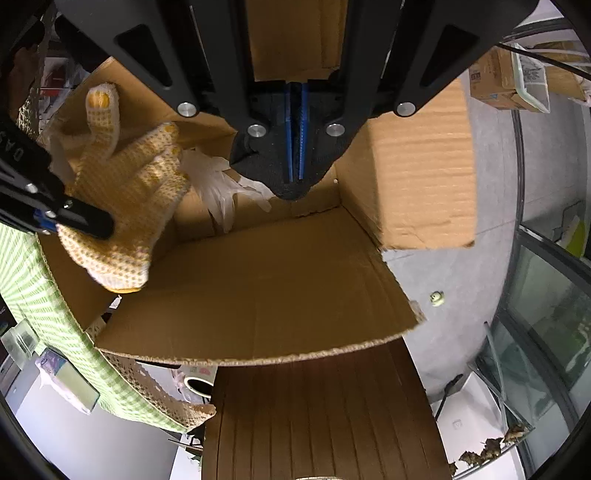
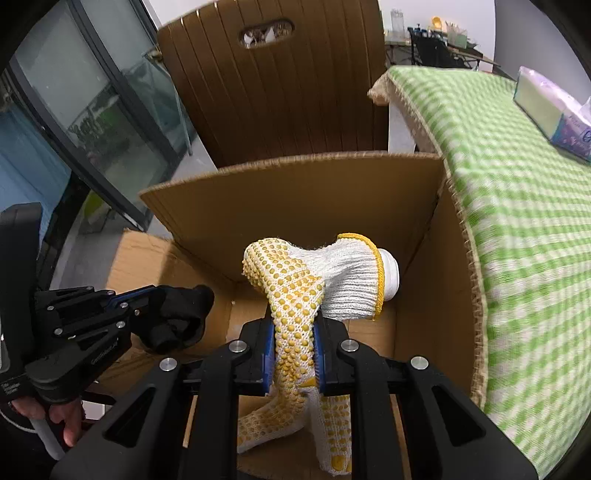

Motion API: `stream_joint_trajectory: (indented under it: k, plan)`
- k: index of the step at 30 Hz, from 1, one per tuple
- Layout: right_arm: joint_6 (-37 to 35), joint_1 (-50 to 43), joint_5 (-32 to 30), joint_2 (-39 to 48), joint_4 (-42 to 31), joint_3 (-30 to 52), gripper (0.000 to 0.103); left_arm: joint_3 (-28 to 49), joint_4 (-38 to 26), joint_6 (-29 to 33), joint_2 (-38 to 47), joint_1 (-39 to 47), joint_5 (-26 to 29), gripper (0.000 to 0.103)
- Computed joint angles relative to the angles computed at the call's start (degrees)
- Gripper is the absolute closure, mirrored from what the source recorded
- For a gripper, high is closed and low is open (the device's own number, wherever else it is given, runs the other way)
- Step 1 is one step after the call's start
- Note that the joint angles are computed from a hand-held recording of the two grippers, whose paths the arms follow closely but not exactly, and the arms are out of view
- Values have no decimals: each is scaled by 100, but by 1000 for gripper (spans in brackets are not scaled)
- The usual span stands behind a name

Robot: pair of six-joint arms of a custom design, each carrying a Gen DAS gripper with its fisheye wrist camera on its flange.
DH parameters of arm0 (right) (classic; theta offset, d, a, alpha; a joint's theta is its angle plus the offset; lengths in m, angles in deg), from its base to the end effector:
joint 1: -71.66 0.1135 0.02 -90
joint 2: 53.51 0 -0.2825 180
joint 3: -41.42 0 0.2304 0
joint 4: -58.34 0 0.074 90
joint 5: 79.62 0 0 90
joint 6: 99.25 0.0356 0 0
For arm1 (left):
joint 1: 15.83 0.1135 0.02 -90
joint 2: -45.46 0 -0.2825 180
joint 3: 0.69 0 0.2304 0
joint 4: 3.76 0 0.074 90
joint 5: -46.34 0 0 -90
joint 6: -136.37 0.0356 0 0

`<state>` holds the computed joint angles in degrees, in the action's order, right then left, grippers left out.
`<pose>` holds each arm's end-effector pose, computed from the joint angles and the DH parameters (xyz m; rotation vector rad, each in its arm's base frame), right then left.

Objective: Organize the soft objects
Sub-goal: 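Carry the work glove and black glove over the cardboard box, then open both tools to drop the gloves into the box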

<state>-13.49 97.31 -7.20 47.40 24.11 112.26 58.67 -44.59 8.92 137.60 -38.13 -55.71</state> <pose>0.2835 0.1481 0.1782 -0.7914 2.5941 0.5267 0.2387 -0.0899 0.1667 -0.4098 2.7597 0.0552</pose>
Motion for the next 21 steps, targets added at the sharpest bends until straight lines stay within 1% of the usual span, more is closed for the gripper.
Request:
stream_joint_trajectory:
  k: [2, 6, 7, 8, 9, 10, 11, 13, 18, 21]
  plan:
    - [50, 107, 55, 130, -8, 95, 86, -12, 81, 10, 59, 14, 31, 102]
    - [177, 245, 124, 5, 76, -39, 84, -58, 164, 68, 52, 178, 263, 100]
    - [203, 290, 193, 29, 56, 22, 79, -19, 70, 144, -7, 228, 383, 100]
    - [152, 250, 189, -52, 41, -39, 75, 2, 57, 196, -26, 293, 515, 85]
    - [128, 218, 181, -104, 39, -66, 62, 8, 60, 134, -50, 298, 535, 72]
    - [183, 214, 210, -178, 102, -99, 43, -40, 120, 78, -109, 323, 526, 49]
    - [195, 170, 214, -291, 174, -160, 39, -105, 201, 46, -252, 357, 492, 43]
    - [111, 40, 125, -470, 159, -215, 38, -162, 212, 17, -378, 341, 390, 42]
    - [100, 25, 166, -645, 155, -265, 38, -127, 60, 29, -568, 371, 300, 41]
    - [107, 9, 176, -688, 227, -377, 38, -67, 0, -5, -574, 237, 246, 41]
